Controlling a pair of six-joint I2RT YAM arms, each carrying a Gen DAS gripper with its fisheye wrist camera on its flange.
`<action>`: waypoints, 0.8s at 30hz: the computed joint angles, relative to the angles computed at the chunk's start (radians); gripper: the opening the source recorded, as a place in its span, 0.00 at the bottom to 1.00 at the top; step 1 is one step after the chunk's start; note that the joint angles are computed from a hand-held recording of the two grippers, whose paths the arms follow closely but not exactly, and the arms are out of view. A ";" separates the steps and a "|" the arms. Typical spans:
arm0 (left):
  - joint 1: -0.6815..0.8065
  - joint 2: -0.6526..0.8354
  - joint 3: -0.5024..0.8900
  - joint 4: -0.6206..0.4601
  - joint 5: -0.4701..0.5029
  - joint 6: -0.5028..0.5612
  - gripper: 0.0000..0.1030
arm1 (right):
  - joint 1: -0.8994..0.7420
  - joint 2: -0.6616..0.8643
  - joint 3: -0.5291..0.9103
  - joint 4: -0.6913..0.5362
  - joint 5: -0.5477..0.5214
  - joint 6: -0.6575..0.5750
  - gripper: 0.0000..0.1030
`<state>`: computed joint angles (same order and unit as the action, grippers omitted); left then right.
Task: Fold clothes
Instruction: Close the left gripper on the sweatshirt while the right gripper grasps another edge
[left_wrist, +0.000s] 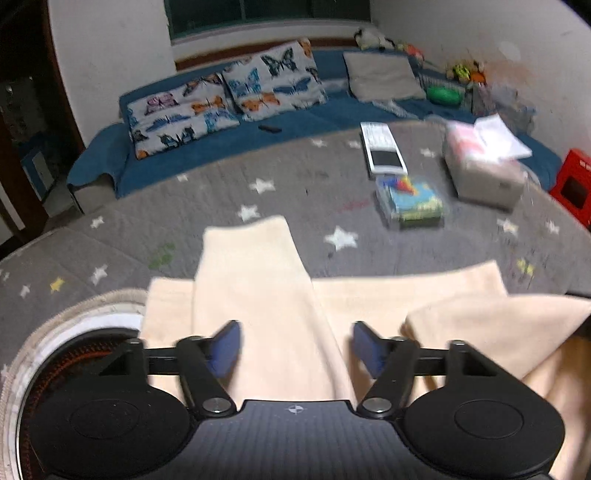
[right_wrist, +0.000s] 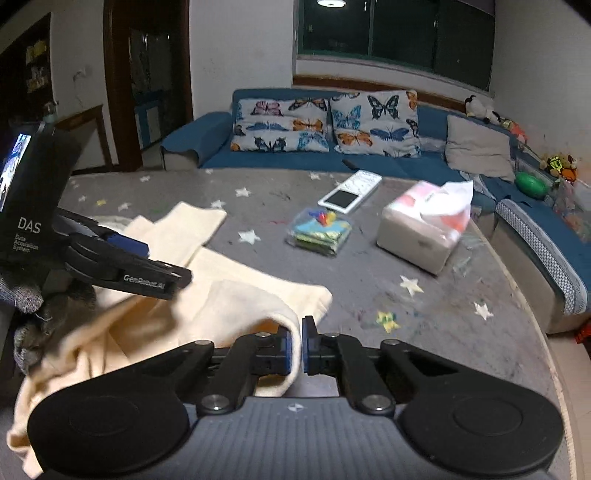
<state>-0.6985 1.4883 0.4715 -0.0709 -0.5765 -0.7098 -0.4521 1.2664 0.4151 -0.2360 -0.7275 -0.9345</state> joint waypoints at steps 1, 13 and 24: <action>-0.001 -0.006 -0.012 0.012 -0.003 0.004 0.53 | 0.000 0.011 0.003 0.002 0.003 -0.007 0.08; -0.037 -0.100 -0.052 -0.020 -0.063 -0.019 0.05 | 0.079 0.035 -0.029 0.117 0.072 0.022 0.12; -0.160 -0.269 -0.066 -0.238 -0.210 -0.144 0.03 | 0.022 -0.081 -0.032 0.023 0.014 0.010 0.10</action>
<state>-0.8584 1.2191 0.4054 -0.3091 -0.7860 -0.8536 -0.4299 1.1850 0.3833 -0.2125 -0.7136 -0.9246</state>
